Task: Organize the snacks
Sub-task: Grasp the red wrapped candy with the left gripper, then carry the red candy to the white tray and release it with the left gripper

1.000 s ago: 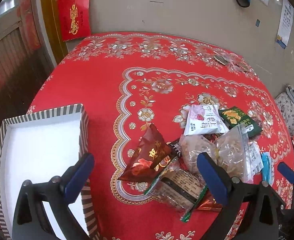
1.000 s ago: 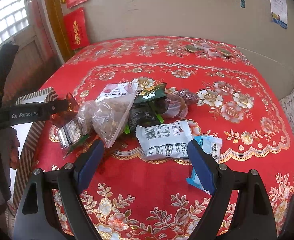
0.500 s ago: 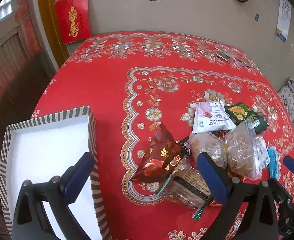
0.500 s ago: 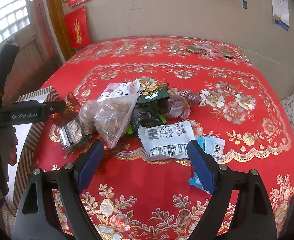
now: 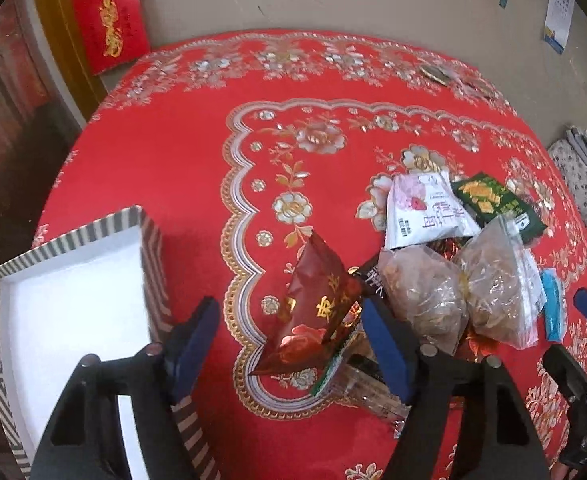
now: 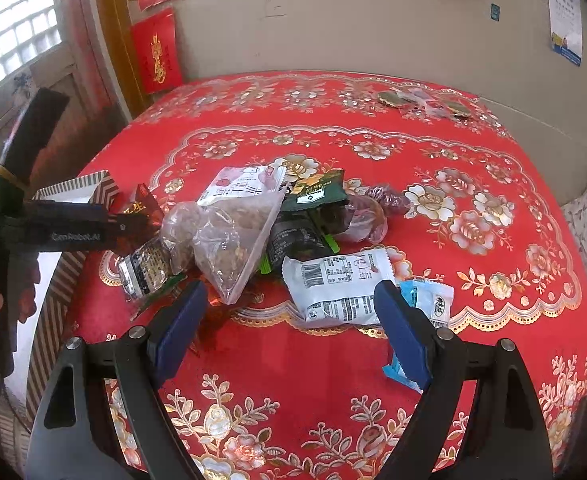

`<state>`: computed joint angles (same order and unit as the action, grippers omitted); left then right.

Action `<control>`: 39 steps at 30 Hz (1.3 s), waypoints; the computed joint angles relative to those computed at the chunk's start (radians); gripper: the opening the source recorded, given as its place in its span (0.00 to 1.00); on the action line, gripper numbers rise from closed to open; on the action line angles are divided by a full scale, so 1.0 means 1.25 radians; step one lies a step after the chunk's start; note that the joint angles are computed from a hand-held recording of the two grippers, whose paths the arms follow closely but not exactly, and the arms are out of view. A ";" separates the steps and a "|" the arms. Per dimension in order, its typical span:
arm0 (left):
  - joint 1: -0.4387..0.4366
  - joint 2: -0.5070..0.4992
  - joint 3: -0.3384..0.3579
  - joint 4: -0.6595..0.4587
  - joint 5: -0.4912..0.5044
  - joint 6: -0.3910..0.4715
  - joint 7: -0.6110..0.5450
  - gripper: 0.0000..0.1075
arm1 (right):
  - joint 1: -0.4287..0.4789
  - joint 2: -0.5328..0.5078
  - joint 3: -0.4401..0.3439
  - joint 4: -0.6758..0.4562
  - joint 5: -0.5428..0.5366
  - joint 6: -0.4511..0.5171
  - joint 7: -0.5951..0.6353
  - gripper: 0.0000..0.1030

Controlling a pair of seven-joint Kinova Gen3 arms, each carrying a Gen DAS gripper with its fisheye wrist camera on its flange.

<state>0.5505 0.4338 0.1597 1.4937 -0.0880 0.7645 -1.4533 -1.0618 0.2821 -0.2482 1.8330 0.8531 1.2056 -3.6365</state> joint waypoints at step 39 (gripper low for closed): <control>-0.078 -0.062 0.007 0.047 0.062 -0.012 -0.045 0.31 | 0.132 0.112 0.090 -0.123 -0.221 -0.383 0.716 0.58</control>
<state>0.4530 0.3568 0.1688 1.5521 -0.0107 0.7492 -1.5096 -0.8967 0.4227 -0.1357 1.6792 0.5769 0.7271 -2.7417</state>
